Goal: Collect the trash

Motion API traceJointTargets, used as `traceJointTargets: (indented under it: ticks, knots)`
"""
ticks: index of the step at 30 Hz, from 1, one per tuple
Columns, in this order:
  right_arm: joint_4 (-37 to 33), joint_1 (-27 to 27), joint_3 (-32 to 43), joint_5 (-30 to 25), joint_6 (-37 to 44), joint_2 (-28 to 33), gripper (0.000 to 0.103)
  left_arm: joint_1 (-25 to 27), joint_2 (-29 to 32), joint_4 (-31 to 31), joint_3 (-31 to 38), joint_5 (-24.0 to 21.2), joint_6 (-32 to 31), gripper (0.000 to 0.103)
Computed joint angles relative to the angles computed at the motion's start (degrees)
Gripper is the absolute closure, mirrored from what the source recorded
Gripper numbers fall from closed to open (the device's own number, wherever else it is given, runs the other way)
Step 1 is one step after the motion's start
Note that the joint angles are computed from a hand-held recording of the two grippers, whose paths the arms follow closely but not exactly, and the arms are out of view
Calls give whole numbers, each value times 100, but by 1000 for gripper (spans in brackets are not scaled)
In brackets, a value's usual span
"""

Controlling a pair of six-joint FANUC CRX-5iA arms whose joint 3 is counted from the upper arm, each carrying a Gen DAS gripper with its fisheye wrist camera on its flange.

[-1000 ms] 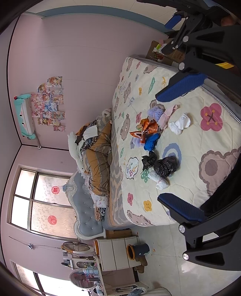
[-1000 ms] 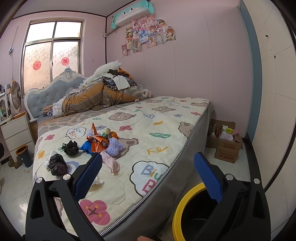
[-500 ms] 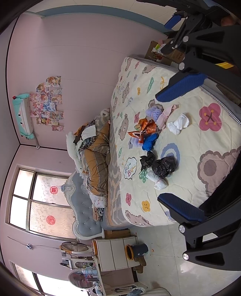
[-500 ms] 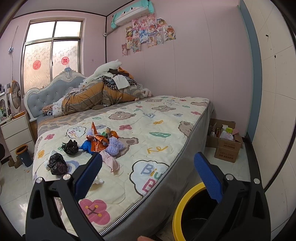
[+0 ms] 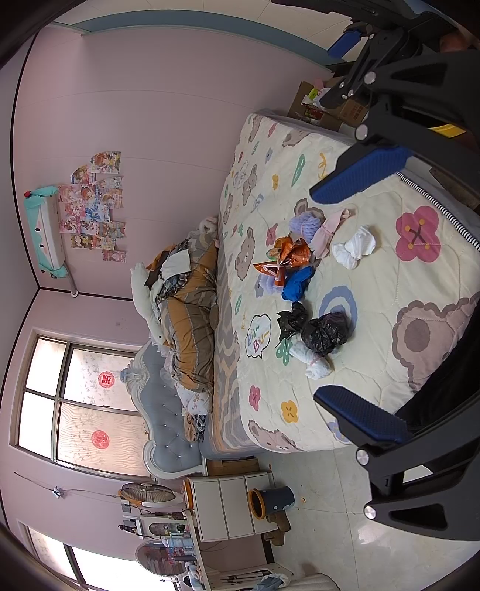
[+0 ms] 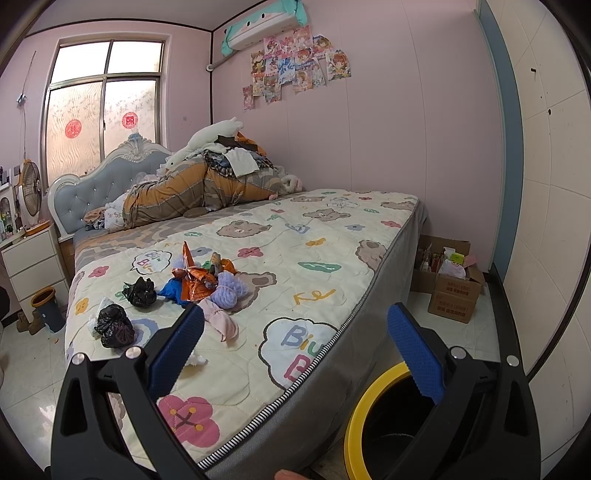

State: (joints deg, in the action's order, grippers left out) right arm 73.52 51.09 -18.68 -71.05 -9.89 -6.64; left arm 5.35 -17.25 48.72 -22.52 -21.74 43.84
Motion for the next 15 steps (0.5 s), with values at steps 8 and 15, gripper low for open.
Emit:
traceJointTargets:
  ticks: [8, 15]
  knots:
    - [-6, -2, 8, -9, 7, 12, 8, 1, 9, -14, 13, -10, 15, 8]
    - [-18, -2, 3, 7, 6, 5, 8, 3, 15, -16, 19, -19, 20, 8]
